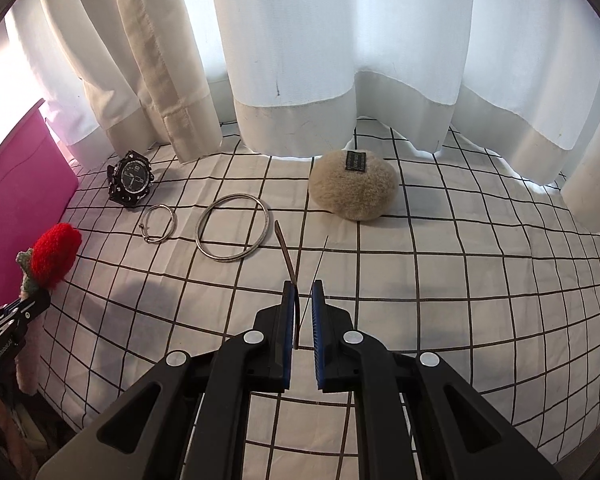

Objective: Organize jewelry
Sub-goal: 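Carry the headband and hairpin to the pink tub and release both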

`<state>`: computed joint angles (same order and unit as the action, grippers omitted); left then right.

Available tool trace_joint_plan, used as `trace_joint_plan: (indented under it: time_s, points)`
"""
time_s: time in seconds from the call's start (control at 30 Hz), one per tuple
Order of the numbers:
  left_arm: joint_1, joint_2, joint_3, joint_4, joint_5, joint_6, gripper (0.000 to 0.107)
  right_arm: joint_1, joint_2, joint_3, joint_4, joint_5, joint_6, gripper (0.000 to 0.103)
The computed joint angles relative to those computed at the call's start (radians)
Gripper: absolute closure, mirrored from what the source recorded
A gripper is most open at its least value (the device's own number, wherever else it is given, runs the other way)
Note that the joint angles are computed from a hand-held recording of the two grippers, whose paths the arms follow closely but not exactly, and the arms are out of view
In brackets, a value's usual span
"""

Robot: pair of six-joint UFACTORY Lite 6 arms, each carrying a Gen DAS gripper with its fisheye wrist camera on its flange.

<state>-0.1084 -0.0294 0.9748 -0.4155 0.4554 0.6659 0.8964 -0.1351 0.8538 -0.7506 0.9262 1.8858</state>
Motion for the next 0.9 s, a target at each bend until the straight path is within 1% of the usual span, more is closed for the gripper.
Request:
trace_joint_plan:
  time_s: [0.3, 0.5, 0.73, 0.9]
  points:
    - [0.051, -0.053, 0.086, -0.06, 0.08, 0.047, 0.096, 0.051, 0.07, 0.198, -0.041, 0.094, -0.052, 0.095]
    - [0.067, -0.087, 0.169, -0.111, 0.114, 0.095, 0.096, 0.074, 0.139, 0.381, -0.079, 0.179, -0.118, 0.095]
    - [0.099, -0.055, 0.357, -0.225, 0.233, 0.152, 0.096, 0.08, 0.237, 0.675, -0.126, 0.334, -0.276, 0.095]
    - [0.163, 0.014, 0.572, -0.278, 0.341, 0.164, 0.096, 0.081, 0.386, 0.972, -0.161, 0.408, -0.405, 0.095]
